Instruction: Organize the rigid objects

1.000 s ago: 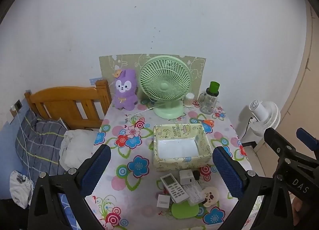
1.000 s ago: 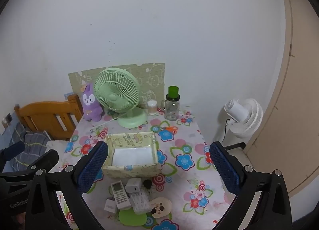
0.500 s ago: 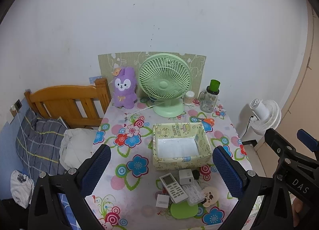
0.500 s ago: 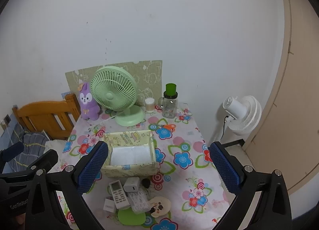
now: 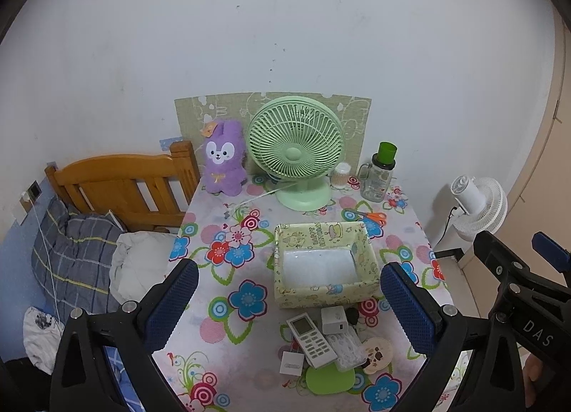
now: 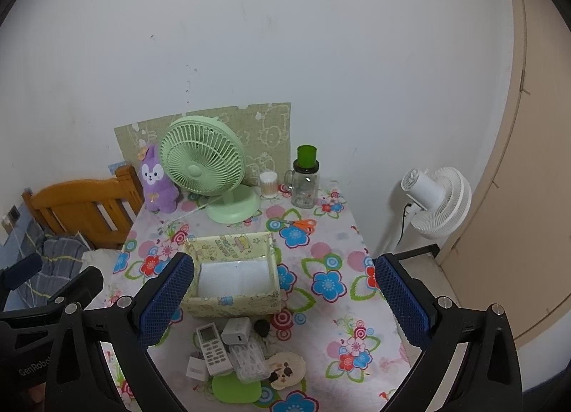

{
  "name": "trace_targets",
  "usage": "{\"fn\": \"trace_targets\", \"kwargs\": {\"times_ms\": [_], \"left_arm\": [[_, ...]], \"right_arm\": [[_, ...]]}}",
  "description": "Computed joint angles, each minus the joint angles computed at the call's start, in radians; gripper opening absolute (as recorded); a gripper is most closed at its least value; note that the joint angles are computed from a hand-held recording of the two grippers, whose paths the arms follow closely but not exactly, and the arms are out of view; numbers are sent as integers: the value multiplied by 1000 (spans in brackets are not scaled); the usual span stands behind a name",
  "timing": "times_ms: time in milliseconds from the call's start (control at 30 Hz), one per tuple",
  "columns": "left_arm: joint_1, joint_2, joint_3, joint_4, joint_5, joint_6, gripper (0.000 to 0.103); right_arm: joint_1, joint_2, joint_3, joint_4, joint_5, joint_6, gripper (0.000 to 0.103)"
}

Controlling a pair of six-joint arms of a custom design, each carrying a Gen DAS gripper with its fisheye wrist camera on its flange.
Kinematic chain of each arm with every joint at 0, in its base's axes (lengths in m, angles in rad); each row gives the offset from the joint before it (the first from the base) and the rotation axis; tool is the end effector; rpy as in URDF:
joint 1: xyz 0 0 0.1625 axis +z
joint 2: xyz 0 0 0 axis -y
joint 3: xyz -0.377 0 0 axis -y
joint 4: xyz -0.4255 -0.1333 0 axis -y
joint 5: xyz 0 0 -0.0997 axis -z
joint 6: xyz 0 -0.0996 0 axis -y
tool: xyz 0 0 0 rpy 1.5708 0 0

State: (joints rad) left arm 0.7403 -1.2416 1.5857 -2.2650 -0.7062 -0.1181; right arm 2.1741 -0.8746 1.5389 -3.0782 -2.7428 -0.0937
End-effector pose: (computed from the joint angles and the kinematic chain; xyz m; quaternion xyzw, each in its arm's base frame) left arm -0.3302 -0.5849 0.3492 0.2434 0.8634 -0.3291 0.2948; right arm 0.4154 -0.5298 0.2382 0.0469 -0.7918 0.4571 0.4024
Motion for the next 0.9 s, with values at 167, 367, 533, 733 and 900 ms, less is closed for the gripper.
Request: {"fn": "trace_targets", "kwargs": {"times_ms": [167,367,533,733,900], "left_arm": [[-2,12,-14,0,5,8,103],[-4,15,-15,-3,8,8,103],[-5,21,-22,-8,11,12,103],[-4,25,-28,-11,12,16,103],[-3,25,-32,-15,16,17,103]], "right_arm": [[-2,-5,-1,10,2,6,103],[-2,-6,-3,12,3,4,103],[-2,-6,-16,20,3,-2,103],[-1,-6,-20,28,5,0,103],[0,-1,-28,30,5,-2,103]]}}
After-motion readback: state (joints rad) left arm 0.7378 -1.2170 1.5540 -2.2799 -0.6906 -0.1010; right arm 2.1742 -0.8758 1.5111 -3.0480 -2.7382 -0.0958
